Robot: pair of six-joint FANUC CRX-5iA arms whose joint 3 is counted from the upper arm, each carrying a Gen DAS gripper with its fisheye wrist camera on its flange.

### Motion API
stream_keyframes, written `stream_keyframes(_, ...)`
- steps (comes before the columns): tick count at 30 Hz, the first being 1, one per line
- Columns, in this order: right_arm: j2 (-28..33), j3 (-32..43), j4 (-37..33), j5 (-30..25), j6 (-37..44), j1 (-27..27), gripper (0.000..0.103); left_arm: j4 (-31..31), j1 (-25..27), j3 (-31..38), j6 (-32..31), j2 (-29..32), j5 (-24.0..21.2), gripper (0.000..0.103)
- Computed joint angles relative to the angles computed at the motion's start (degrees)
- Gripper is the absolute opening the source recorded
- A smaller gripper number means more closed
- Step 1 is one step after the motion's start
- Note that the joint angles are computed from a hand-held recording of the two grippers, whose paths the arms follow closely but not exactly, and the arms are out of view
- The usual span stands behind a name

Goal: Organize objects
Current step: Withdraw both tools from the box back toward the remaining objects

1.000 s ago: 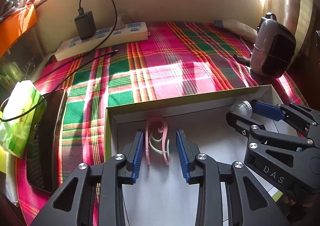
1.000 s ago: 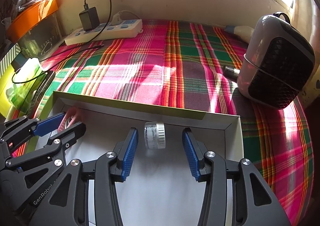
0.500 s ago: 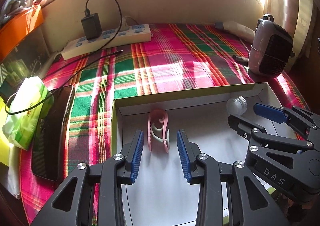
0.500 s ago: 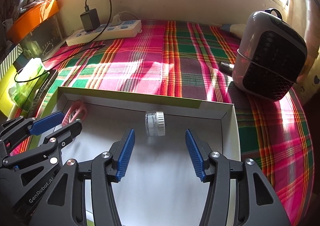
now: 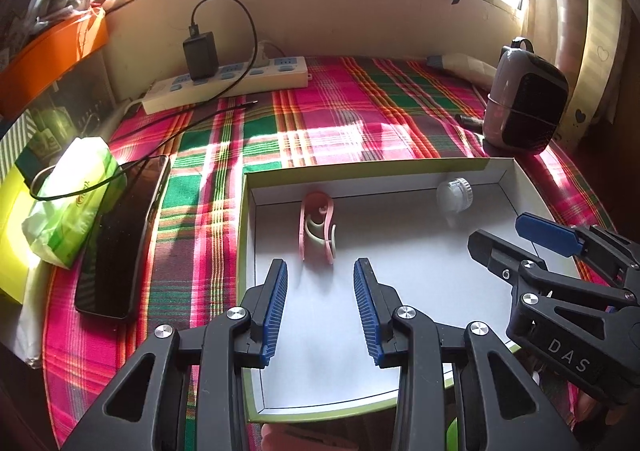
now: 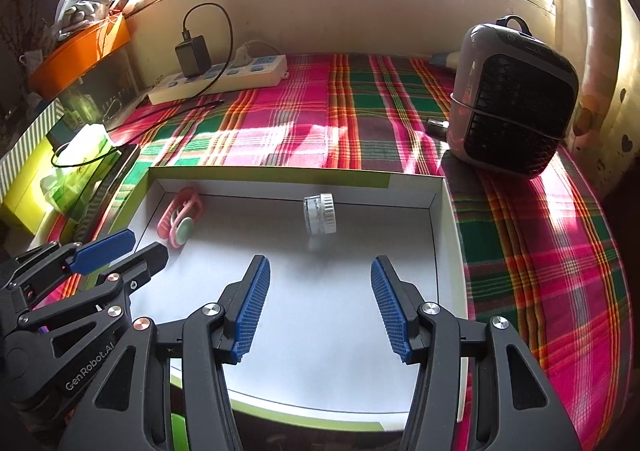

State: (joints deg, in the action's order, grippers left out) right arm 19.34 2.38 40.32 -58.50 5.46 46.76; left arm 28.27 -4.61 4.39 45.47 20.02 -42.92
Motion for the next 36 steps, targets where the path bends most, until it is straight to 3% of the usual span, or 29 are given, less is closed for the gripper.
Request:
stream_keyframes(4,-0.5,-1.0,1.2,-0.5,-1.5,1.1,0.054,1.6,0.2,-3.3,-2.1,-2.3,2.1,0.033)
stream_keyframes(17,-2.6,-4.4,3.7,-1.0,-5.9,3.7,0.054,4.7,1.6,-8.6,-4.7,-6.1,2.4,0.033)
stream_keyframes(23,-4.3,-7.0,4.8,-0.2,-8.9,5.0,0.054,7.1,2.2,-12.7,-8.0,-8.7,4.7,0.033)
stream_keyframes(26,-5.0,-8.3,5.6,0.1,-10.5,5.7,0.054,8.5,1.8,-16.3,-11.0,-11.1,9.0,0.033)
stream_keyframes(36,-5.8,-10.3,9.9,-2.6,-13.0,8.0,0.054,12.7,2.7,-20.2,-15.8,-13.8,8.9,0.033)
